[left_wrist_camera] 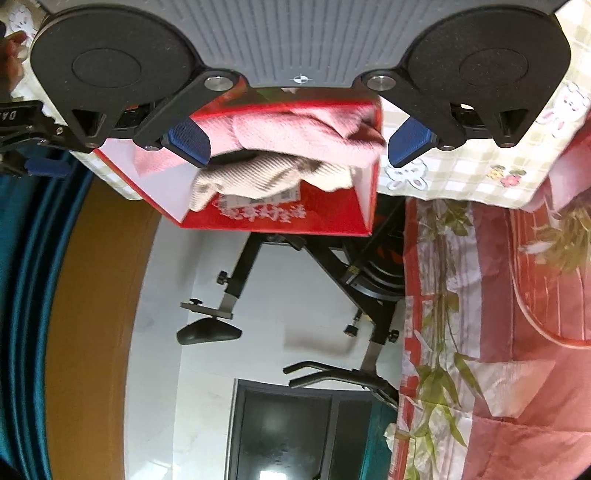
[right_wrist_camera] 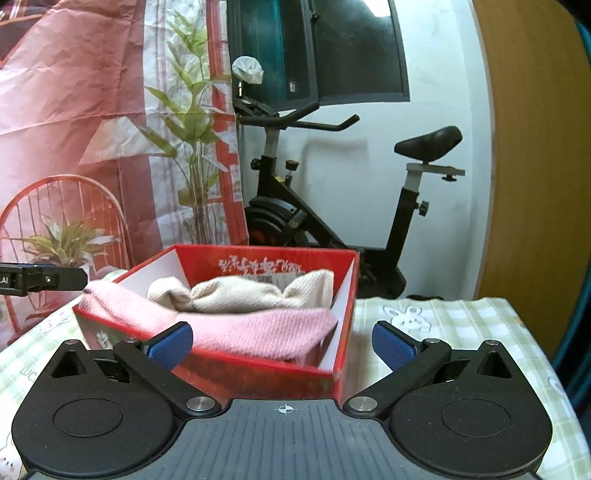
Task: Organize soft objects
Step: 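Move both tools back and down toward the green tasselled pouch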
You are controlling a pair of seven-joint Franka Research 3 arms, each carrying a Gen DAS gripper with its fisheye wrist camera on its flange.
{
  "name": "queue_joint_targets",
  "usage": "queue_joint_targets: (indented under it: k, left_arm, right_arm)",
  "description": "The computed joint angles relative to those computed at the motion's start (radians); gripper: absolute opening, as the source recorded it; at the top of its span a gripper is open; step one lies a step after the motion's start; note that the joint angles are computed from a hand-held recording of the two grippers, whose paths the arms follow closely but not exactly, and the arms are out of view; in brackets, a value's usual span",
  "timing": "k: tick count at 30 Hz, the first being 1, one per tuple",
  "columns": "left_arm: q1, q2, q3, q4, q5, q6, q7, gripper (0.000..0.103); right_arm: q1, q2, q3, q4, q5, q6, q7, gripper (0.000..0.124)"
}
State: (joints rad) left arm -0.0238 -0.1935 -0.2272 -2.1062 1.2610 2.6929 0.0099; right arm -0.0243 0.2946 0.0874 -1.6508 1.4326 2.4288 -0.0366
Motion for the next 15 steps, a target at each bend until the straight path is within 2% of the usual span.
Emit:
queue_joint_targets:
  k: [3, 15]
  left_arm:
    - [-0.004, 0.006, -0.002, -0.009, 0.004, 0.021, -0.005, 0.103]
    - [-0.036, 0.048, 0.011, -0.054, -0.104, 0.045, 0.119, 0.103]
  right_arm:
    - [-0.004, -0.008, -0.005, -0.029, -0.009, -0.007, -0.017, 0.103]
    - [0.007, -0.005, -0.015, -0.113, -0.117, 0.005, -0.011, 0.103]
